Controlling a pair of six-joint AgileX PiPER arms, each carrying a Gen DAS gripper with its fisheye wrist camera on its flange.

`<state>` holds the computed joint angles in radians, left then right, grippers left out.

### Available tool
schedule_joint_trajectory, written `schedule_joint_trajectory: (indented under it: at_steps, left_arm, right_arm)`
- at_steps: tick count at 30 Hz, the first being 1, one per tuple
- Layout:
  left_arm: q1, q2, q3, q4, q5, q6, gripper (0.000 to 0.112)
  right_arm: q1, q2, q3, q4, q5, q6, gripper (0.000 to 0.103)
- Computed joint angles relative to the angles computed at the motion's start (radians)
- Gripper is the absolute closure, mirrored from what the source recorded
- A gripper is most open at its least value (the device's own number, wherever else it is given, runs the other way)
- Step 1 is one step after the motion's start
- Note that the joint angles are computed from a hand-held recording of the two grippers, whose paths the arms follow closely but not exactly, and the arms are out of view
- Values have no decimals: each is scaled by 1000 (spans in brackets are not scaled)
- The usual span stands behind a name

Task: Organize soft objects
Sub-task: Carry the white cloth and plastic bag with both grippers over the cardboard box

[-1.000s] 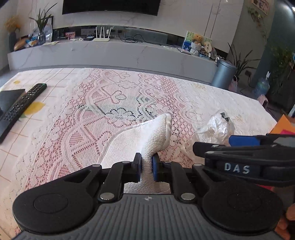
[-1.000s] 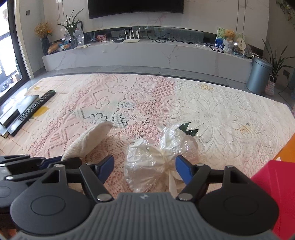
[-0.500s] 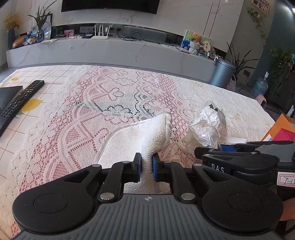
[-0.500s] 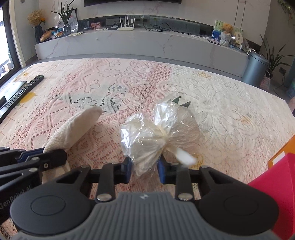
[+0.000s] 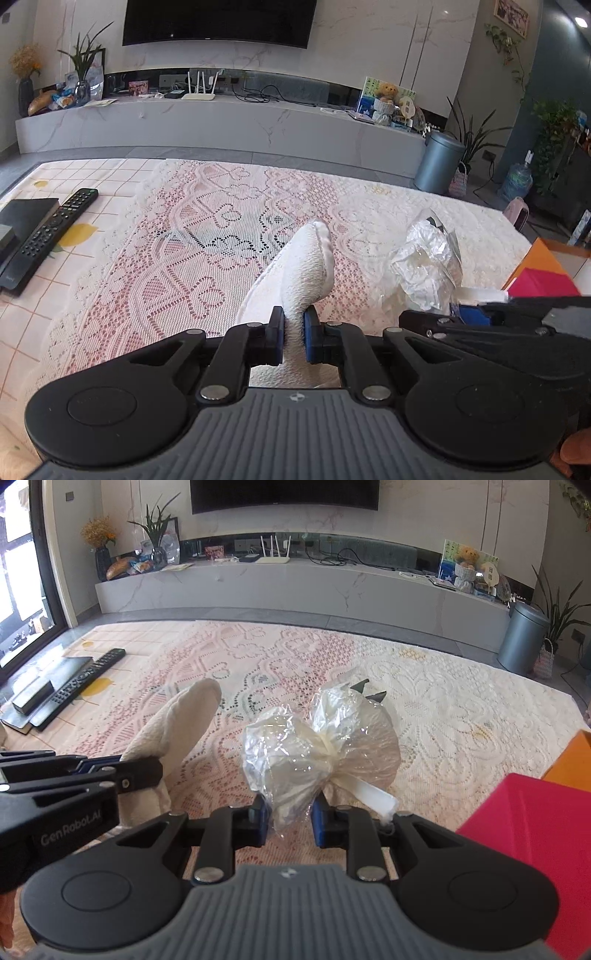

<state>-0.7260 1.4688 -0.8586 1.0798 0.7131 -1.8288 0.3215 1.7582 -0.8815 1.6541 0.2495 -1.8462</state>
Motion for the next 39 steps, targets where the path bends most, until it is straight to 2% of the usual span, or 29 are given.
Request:
schedule_joint_trajectory:
  at_steps: [6, 12, 17, 21, 27, 31, 39]
  left_arm:
    - [-107, -54, -16, -1, 112, -81, 101]
    - [-250, -71, -83, -1, 262, -156, 101]
    - [-340, -50, -157, 13, 325, -206, 101]
    - [-390, -6, -243, 26, 353, -178, 101]
    - [-411, 94, -397, 25, 330, -93, 101]
    - [-386, 161, -498, 10, 233, -26, 101]
    - [-299, 343, -763, -148, 38, 224, 101]
  right_arm:
    - [-88, -150, 132, 11, 116, -52, 82]
    - [-222, -296, 221, -85, 245, 2, 82]
    - [-392, -414, 275, -173, 397, 45, 82]
    - [-546, -471, 291, -219, 516, 39, 82]
    - [-786, -454, 246, -300, 688, 22, 82]
    - [-906, -395, 155, -363, 776, 25, 81]
    - [-1018, -269, -54, -444, 804, 12, 81]
